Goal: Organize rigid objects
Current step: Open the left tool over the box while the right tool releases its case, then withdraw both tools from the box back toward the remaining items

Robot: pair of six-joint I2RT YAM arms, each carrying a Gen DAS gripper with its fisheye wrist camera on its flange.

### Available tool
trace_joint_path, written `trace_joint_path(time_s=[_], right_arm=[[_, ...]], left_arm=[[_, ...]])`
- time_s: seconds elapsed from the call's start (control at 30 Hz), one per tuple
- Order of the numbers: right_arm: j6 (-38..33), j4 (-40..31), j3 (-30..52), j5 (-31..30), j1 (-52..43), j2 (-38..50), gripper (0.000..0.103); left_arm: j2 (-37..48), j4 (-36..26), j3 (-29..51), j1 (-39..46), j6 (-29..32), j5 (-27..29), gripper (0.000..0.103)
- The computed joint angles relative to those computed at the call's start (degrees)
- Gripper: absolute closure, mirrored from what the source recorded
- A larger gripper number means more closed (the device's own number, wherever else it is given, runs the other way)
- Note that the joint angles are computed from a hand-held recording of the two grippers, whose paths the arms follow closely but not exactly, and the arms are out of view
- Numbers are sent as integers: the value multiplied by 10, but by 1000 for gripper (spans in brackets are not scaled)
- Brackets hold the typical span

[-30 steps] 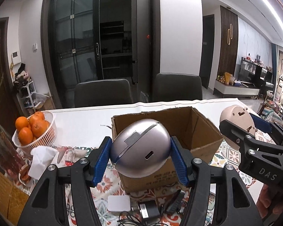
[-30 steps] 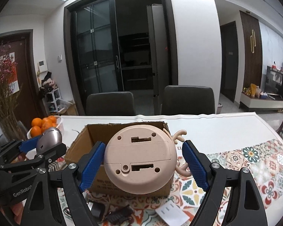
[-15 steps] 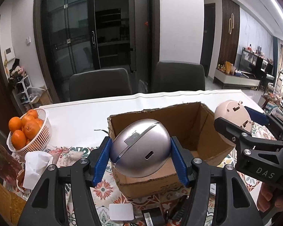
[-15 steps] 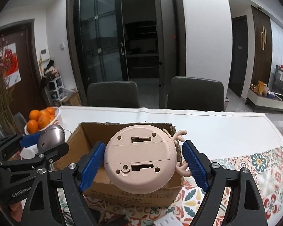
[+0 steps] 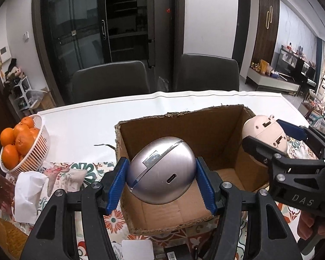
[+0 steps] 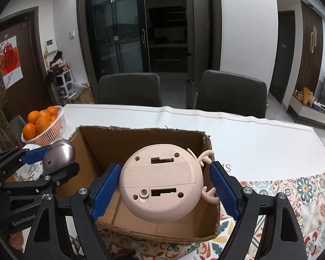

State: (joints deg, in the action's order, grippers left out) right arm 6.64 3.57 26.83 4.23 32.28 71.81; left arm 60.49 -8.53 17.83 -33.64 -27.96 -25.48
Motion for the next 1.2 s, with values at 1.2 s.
trace_joint_path(time_s=[1.2], right_arm=[[102, -343, -93, 259, 189, -516, 17]], left_arm=[[59, -492, 103, -541, -655, -317, 8]])
